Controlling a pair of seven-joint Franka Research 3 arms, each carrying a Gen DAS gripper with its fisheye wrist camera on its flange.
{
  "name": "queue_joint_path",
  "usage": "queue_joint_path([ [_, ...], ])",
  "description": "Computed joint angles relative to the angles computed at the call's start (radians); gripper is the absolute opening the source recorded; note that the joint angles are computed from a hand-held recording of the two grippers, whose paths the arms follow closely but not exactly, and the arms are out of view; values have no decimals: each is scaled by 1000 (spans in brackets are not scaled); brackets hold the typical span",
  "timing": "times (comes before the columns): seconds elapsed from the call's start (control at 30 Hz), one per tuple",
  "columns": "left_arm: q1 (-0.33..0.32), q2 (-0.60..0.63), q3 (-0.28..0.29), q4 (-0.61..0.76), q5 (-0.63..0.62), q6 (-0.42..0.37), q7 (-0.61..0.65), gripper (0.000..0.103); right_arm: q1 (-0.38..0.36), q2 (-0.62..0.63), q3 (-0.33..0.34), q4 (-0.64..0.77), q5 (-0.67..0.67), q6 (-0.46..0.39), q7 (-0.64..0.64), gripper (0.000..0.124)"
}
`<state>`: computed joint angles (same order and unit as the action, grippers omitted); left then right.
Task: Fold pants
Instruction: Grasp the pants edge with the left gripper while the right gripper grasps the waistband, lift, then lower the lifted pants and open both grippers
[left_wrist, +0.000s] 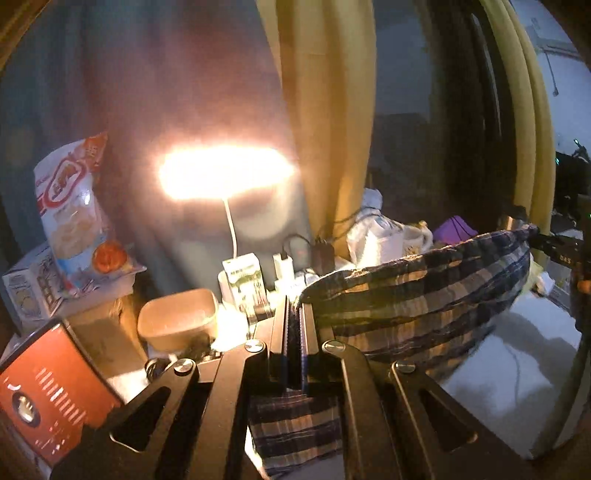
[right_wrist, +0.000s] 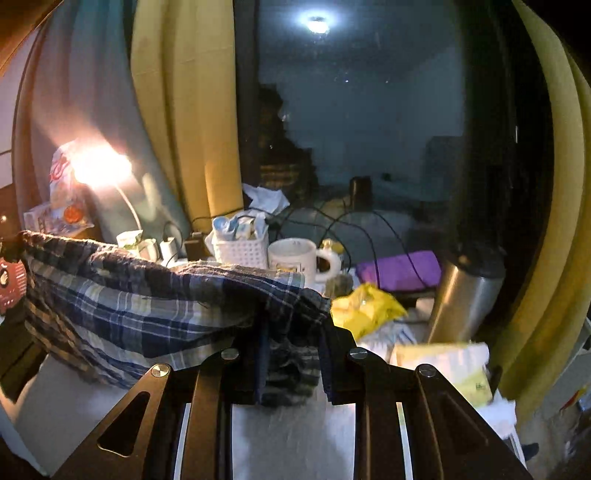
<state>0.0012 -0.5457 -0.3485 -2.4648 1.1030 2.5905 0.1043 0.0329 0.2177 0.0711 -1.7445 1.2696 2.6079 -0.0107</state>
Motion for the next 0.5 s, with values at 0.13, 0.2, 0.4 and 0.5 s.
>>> queue_joint_path([
  [0.13,62,87,56,31,77,116,-33,3,23,70,17,85,-56,38,57,24],
  [0.2,86,132,71,53,106,147,-46,3,33,117,28,137,-101,61,97,23],
  [0.4,120,277,132,130,169,206,-75,3,65,277,49,306,-307,89,289,23],
  [0.5,122,346,165,165,181,230,-76,3,93,362,44,396,-418,97,392,24],
])
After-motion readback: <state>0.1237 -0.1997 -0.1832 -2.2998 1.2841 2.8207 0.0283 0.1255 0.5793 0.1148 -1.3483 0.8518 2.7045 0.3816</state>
